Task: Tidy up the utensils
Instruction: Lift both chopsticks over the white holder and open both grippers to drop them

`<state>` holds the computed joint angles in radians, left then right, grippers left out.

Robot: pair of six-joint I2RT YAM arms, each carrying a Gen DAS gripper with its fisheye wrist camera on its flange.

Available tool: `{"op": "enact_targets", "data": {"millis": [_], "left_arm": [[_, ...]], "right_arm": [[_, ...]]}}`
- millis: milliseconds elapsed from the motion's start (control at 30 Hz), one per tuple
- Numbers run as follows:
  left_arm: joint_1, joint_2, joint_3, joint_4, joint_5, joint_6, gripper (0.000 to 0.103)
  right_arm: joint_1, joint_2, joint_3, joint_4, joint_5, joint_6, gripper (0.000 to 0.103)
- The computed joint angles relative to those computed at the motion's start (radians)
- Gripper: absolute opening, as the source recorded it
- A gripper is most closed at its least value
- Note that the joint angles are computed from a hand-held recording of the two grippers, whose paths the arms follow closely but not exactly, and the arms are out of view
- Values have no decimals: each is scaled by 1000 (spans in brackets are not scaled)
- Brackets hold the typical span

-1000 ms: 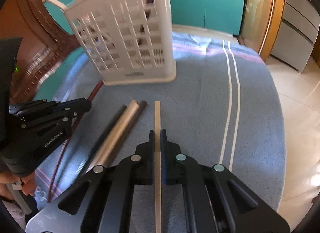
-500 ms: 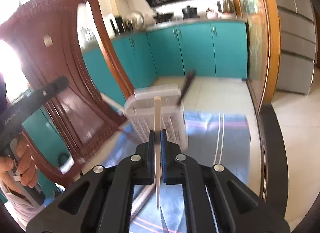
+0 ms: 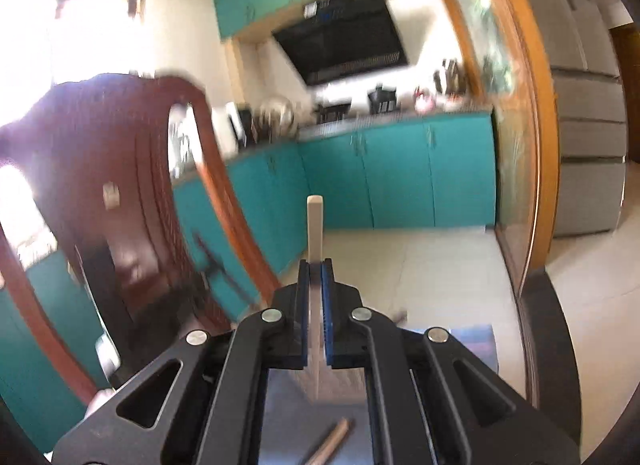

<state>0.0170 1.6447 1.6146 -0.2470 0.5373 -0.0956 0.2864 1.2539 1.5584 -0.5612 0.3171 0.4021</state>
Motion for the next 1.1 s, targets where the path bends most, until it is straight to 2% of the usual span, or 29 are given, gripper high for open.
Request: {"op": "enact_targets", "data": {"millis": [100, 200, 367, 500, 700, 933, 1100], "left_arm": [[-12, 23, 7, -37, -23, 43, 7], [-23, 29, -11, -87, -17, 101, 7], [-46, -71, -185, 30, -108, 184, 9], [-18, -94, -193, -12, -51, 183, 10], [37, -95, -163, -56, 64, 160, 22], [89, -98, -156, -100, 137, 169, 30], [104, -98, -172, -136, 161, 204, 32]], "right_arm": [[0, 30, -24, 140, 121, 7, 6], [-22, 84, -42, 199, 184, 47, 6], [-69, 168, -46, 279, 193, 96, 6], [-65, 242, 15, 257, 264, 119, 7], [-30, 336, 80, 214, 334, 81, 7], [-3, 378, 104, 167, 359, 95, 7], [18, 402, 117, 148, 362, 67, 7]]}}
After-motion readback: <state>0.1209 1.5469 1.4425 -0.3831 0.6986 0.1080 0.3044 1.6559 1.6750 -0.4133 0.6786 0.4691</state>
